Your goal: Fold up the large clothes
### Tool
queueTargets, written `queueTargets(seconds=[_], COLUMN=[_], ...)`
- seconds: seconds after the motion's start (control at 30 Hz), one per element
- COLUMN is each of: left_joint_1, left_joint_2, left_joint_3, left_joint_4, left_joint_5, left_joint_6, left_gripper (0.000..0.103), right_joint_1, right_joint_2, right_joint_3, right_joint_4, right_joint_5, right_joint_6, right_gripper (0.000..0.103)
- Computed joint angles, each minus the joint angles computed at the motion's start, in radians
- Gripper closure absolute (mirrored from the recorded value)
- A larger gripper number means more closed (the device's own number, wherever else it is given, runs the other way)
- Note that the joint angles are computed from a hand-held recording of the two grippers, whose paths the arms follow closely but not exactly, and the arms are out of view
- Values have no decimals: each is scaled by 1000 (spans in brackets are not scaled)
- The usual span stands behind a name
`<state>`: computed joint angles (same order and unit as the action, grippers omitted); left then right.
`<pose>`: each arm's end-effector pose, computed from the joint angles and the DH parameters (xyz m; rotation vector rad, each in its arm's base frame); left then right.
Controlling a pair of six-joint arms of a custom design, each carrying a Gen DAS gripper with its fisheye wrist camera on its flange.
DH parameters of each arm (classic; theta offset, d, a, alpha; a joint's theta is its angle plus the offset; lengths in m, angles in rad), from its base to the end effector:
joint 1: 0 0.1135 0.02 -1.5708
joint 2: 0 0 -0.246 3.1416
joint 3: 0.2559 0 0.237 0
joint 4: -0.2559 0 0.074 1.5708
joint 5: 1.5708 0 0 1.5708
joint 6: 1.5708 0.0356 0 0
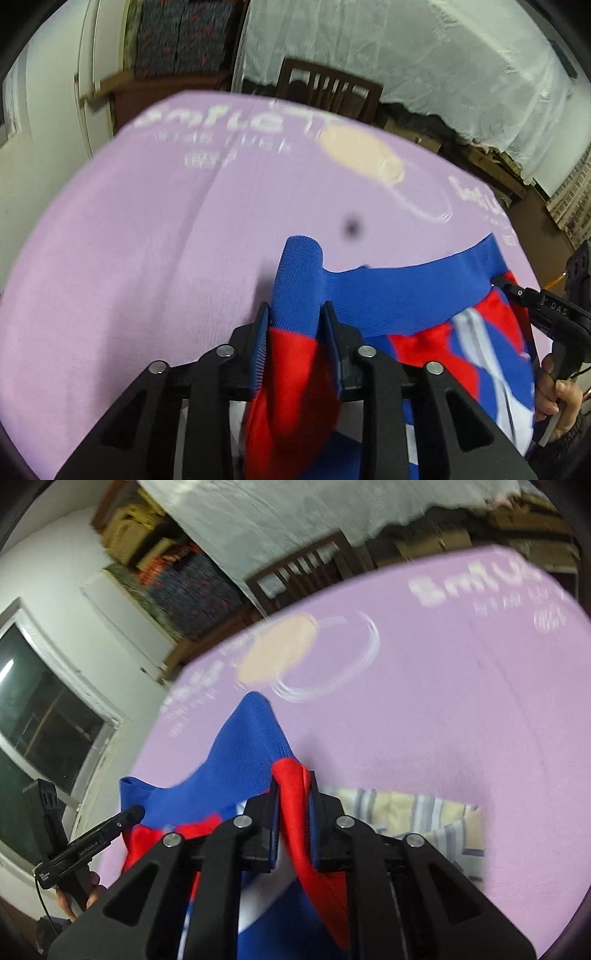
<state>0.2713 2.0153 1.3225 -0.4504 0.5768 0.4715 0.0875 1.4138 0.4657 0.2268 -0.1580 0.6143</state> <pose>0.3748 0.0841 0.1408 0.4099 2.4703 -0.4939 0.2445 0.0271 0.1331 0.5285 2.2814 0.5378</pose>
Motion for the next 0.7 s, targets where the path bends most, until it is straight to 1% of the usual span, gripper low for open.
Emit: queueTargets(seconds=[0.07,0.1,0.13,0.17,0.23,0.27,0.3,0.33,0.4,0.43,0.47,0.53,0.57,0.63,0.7], left_joint_1=[6,3,0,0,9,26,48,63,118,142,165,172,162,119,53], left_joint_2=[5,2,-5,-5,-7,-28,-70,-98,-176,-201,-226,-259,-269,-295,-298], left_joint_3=[10,3,-7,-7,2,-9,-42,-63,-92,-90,-83,-86,-96,-151,-222], left_joint_4=[-2,8,18,19,-3,-10,8,17,-12,-50,-114,-229,-262,-266,-196], left_joint_5=[11,4,-4,-7,1,6,14,25,107,163,240,332,348,334,258], left_joint_6=[5,12,15,14,11,3,-6,-5,10,20,45,121,150,172,153], left_gripper=[69,69,69,68,68,62,62,62,62,61,59,55,52,51,51], right_joint_1=[-35,-50,-60,-69,-66,-68,-73,-83,-93,-92,-82,-43,14,110,204], right_joint_2=[97,142,150,152,154,147,125,69,-65,-146,-248,-386,-433,-418,-323], right_joint_3=[-8,-21,-38,-39,-36,-38,-50,-82,-122,-138,-155,-185,-190,-174,-146], right_joint_4=[74,130,174,175,169,162,154,145,98,63,20,-6,-6,14,64], right_joint_5=[-52,-77,-92,-107,-102,-108,-115,-110,-98,-95,-98,-125,-131,-125,-103], right_joint_6=[19,39,49,52,49,55,74,105,113,105,102,120,139,145,148], right_gripper=[90,92,92,92,92,88,84,72,70,70,70,70,70,70,70])
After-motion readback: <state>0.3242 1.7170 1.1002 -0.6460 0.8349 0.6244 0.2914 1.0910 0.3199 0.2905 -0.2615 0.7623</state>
